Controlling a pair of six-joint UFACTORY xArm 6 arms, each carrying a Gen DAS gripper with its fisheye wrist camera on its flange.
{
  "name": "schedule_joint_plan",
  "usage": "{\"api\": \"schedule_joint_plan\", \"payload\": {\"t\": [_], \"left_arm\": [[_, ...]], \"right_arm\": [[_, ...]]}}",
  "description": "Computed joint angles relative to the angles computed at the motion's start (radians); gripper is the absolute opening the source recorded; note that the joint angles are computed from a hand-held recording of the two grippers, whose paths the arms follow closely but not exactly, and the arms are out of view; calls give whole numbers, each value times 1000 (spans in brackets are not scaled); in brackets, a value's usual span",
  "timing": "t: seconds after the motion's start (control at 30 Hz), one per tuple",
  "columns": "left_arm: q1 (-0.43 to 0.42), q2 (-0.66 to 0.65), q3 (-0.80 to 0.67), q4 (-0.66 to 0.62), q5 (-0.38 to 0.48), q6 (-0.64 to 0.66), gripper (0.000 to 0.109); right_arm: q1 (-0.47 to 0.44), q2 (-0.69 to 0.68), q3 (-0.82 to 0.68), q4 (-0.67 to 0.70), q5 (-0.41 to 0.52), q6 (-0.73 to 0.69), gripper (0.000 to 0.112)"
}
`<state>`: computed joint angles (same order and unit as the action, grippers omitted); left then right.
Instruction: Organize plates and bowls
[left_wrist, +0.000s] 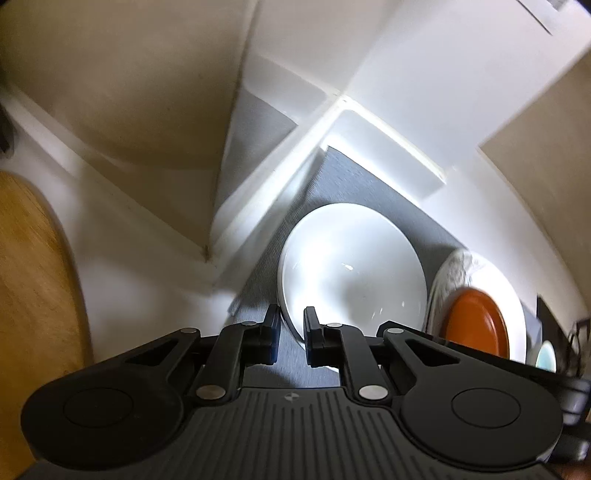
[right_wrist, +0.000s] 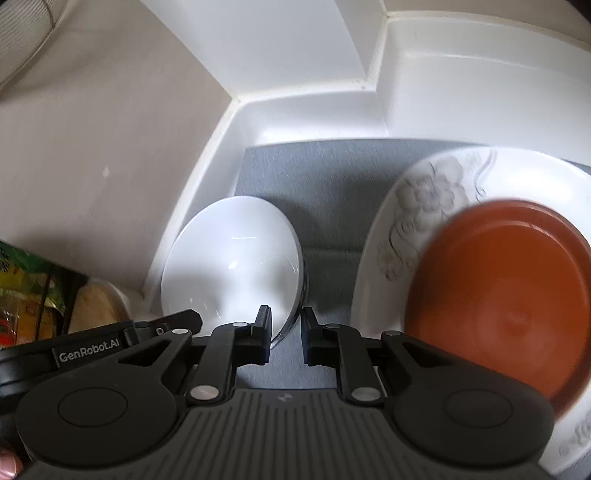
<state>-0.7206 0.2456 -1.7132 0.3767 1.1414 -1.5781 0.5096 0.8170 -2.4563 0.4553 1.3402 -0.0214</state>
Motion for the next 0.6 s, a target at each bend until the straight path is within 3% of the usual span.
{"api": "schedule_joint_plan", "payload": {"t": [0.1,0.2,0.27,0.47,0.6], "left_arm": [[-13,-13,22,-21,-16,9,14],[-13,-56,103,-17,-83,-20,15],[2,-68,133,-37,-115,-34,22],[27,-39,87,-34,-69,17,21],[51,-78,175,-78,-176,17,14]], "right_arm": [[-6,-68,104,16,-5,-13,18],[-9,-91,144,30,-16,-51,18],[-9,-70,109,26,-3,-42,18],[-18,12,-5,45,16,-6,21],[-12,-18,65,29,-51,-32,21]]}}
